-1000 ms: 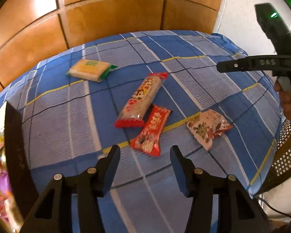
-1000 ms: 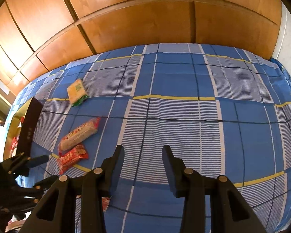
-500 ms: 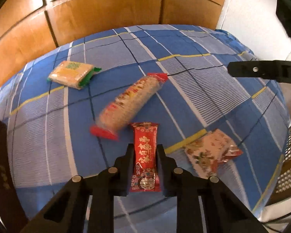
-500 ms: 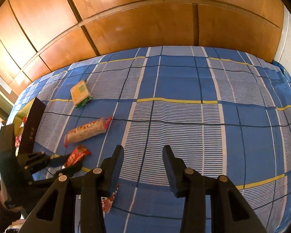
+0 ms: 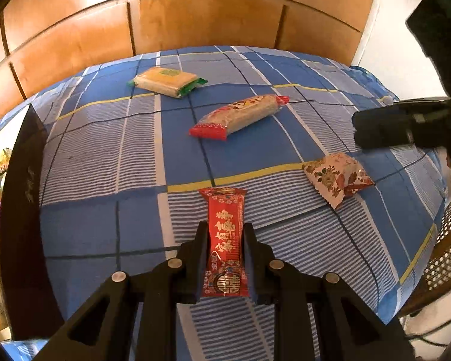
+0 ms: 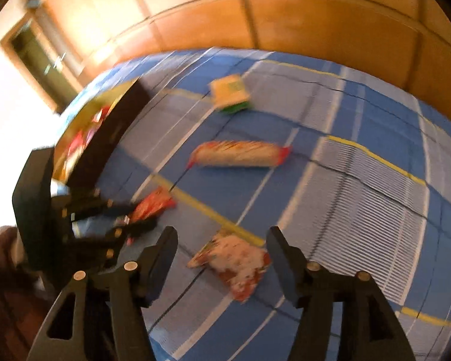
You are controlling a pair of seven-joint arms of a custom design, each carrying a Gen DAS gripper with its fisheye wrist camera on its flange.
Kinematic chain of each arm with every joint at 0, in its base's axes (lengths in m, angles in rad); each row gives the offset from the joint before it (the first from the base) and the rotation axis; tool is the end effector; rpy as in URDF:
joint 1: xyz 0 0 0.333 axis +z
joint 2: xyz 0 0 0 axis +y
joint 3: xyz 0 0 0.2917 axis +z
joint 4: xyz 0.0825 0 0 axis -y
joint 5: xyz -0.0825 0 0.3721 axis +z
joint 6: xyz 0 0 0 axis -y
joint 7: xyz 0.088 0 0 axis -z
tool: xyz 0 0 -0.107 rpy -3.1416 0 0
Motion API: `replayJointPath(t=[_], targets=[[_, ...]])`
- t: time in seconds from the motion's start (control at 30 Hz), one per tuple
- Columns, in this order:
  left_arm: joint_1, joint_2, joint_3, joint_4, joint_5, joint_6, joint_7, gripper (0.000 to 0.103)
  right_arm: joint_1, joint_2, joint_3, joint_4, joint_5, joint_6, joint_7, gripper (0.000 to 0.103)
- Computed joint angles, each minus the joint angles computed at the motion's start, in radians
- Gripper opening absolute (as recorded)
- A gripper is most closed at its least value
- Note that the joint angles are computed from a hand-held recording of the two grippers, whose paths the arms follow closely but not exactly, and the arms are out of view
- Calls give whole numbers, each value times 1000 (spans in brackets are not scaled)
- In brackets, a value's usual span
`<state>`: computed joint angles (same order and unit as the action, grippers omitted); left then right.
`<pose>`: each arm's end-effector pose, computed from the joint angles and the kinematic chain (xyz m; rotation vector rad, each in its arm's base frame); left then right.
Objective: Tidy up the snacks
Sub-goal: 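Grasp the floral-wrapped packet with the right gripper while the left holds the red-and-gold packet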
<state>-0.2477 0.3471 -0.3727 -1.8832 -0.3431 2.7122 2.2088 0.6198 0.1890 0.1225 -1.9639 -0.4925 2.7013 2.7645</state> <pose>0.5436 -0.3512 0.3733 -0.9173 2.7570 -0.8632 0.4487 0.4289 0.4207 -1.7336 1.8617 -0.2638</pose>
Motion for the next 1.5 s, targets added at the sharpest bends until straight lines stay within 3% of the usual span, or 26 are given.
replayJointPath(t=[0.07, 0.3, 0.5, 0.63, 0.73, 0.77, 0.8, 0.97, 1.1, 1.4, 1.5], targets=[[10, -2, -10, -8, -16, 13, 22, 22, -4, 21, 19, 24, 43, -29, -74, 63], [21, 1, -20, -9, -53, 14, 51, 22, 30, 51, 15, 89, 25, -171, -125, 64], [28, 4, -23, -2, -81, 1, 70, 22, 3, 94, 53, 176, 166, -296, -415, 64], [26, 6, -20, 2, -86, -2, 73, 22, 31, 168, 34, 287, 162, -451, -513, 64], [24, 6, -18, 1, -87, 1, 72, 22, 56, 193, -1, 300, 105, -425, -472, 62], [24, 6, -18, 1, -87, 1, 72, 22, 57, 192, -10, 285, 94, -387, -444, 43], [23, 6, -18, 1, -87, 2, 72, 22, 57, 192, -17, 272, 87, -355, -418, 34], [18, 6, -14, -3, -79, 10, 61, 23, 47, 170, -26, 205, 81, -258, -334, 32], [11, 6, -10, -6, -66, 24, 38, 24, 17, 170, -16, 191, 136, -209, -342, 33], [9, 2, -13, -18, -43, 47, 21, 22, 26, 158, -30, 166, 98, -197, -333, 33], [6, 3, -5, 0, -30, 15, -4, 22, 41, 157, -32, 170, 63, -216, -316, 33]])
